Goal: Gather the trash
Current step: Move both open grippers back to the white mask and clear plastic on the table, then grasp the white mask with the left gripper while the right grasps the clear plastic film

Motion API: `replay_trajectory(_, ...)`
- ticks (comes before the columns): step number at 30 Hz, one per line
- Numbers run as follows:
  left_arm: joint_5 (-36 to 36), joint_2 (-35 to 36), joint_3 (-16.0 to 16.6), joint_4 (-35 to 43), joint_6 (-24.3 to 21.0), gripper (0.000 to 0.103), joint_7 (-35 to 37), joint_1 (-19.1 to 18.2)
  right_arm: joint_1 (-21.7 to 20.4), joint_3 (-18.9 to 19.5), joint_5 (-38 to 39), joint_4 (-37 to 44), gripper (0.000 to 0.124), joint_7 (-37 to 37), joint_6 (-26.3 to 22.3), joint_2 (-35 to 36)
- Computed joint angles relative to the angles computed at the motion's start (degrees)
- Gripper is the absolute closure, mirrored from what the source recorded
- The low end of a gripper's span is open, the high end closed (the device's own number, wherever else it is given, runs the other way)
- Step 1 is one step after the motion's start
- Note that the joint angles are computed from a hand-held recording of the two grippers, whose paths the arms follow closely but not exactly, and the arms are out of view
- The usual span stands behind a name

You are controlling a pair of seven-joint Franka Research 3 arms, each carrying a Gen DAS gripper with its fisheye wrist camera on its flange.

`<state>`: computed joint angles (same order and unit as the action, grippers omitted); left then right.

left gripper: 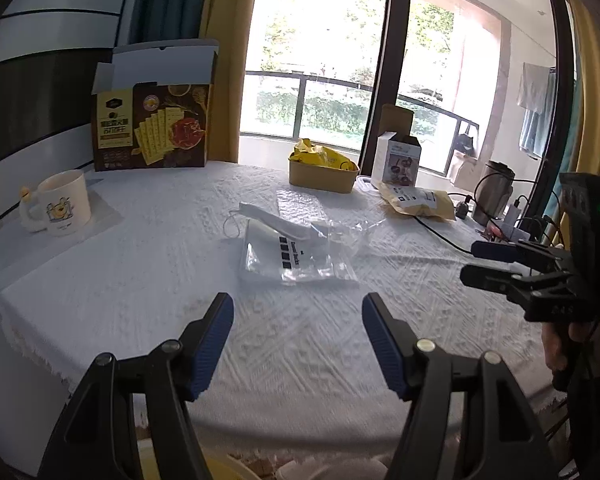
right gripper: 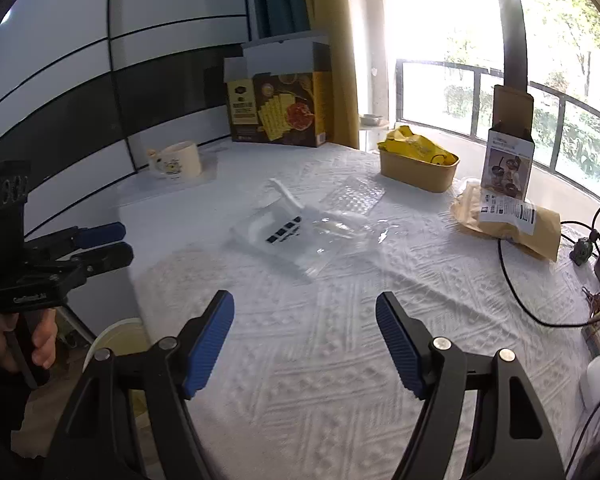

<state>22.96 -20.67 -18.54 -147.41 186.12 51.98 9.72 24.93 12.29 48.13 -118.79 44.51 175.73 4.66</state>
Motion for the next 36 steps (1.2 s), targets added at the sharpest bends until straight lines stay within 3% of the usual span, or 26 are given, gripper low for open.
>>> replay_trajectory(4, 0.97, 5.27, 1.21, 4.67, -1.05, 0.036, 1.92, -0.72, 1.03, -3.24, -12.6, 3.19, 0.052, 10.95, -1.14, 3.26)
replay_trajectory(10, -0.3, 13.63, 9.59, 12.46, -2.48, 0.036, 8.79, -8.82, 1.1, -6.13, -25.82, 11.48, 0.052, 21.75, -3.71, 9.88)
replay_trajectory(11, -4.07, 15.2, 12.87, 13.77, -2.43, 0.036, 13.07, -12.47, 0.82, -6.07, -26.83, 12.75, 0.052, 22.65, -4.13, 10.85)
replay_trajectory(13, -8.21, 17.0, 15.06, 15.55, -2.76, 0.036, 17.3, -15.09, 0.43, -6.21, -28.65, 16.03, 0.052, 24.46, -5.49, 13.3)
replay_trajectory(15, -20.69, 19.12, 17.32, 17.76, -3.18, 0.036, 28.95, -18.85, 0.52, -6.74, -30.67, 19.33, 0.052, 26.45, -6.6, 15.84)
replay_trajectory(17, -29.17, 21.03, 16.17, 20.09, -3.65, 0.036, 36.92, -18.57, 0.37, -6.89, -32.09, 22.29, 0.052, 27.68, -8.17, 18.02)
replay_trajectory(21, -33.62, 24.88, 12.29, 24.98, -6.06, 0.036, 41.51, -14.44, -1.0, -5.99, -32.29, 29.11, 0.052, 29.13, -11.47, 23.13)
replay_trajectory(23, -38.23, 27.09, 8.31, 27.63, -7.58, 0.036, 45.83, -10.65, -1.3, -5.98, -32.1, 32.79, 0.052, 30.32, -13.31, 25.88)
replay_trajectory(33, -41.37, 35.0, 1.22, 37.07, -14.94, 0.036, 45.9, -2.28, -3.38, -3.74, -28.73, 48.75, 0.052, 34.46, -23.36, 36.55)
replay_trajectory(36, -39.22, 36.34, 2.77, 38.83, -16.3, 0.036, 42.98, -3.3, -3.68, -3.47, -27.61, 51.41, 0.053, 35.19, -25.76, 38.37)
